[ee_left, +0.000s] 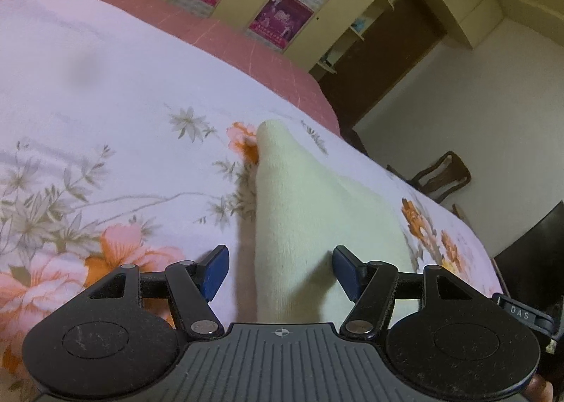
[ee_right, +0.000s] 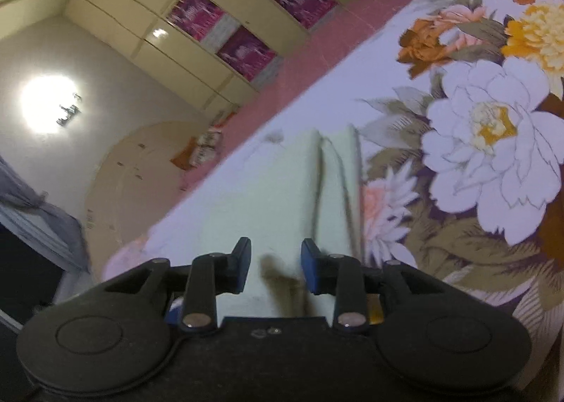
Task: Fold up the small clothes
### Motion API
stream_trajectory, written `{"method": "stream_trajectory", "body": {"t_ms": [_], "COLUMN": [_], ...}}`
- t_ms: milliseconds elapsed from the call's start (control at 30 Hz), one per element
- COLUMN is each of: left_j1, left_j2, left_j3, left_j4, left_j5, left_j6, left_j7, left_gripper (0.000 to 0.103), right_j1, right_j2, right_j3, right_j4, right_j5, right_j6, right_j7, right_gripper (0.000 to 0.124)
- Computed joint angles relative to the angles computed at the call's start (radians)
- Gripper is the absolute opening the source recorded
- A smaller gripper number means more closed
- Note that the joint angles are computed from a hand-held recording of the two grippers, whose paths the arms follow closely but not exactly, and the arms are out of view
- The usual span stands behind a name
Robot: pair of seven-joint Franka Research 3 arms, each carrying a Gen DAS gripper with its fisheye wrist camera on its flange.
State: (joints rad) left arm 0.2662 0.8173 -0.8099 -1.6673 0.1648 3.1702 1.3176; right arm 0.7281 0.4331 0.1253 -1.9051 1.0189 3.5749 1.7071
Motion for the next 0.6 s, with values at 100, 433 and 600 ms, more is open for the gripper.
{"method": "stream_trajectory", "body": {"t_ms": [100,433,600], "left_j1": [0.024,0.063,0.049], "left_j2": [0.009,0.003,-0.005], "left_j3": [-0.020,-0.049,-0.037], "left_j4": [-0.019,-0.056,-0.055], "left_j5": [0.007,0.023,0.032], "left_j6": [0.010,0.008,0.008], "left_j7": [0.011,0.009,-0.001], "left_gripper": [0.064,0.064,0.064], "right_j1": [-0.048,-0.097,-0.070], "right_j2": [0.011,0.000,0.038], "right_j3": [0.048,0.112,0.061], "right_j4": [-0.012,-0.094,-0.028], "right_j5": [-0.092,-0.247,-0.290], "right_j6": [-0.006,0.077,0.054], "right_j7": [0.096,0.338,0.318], "right_gripper": [0.032,0.040,0.039]}}
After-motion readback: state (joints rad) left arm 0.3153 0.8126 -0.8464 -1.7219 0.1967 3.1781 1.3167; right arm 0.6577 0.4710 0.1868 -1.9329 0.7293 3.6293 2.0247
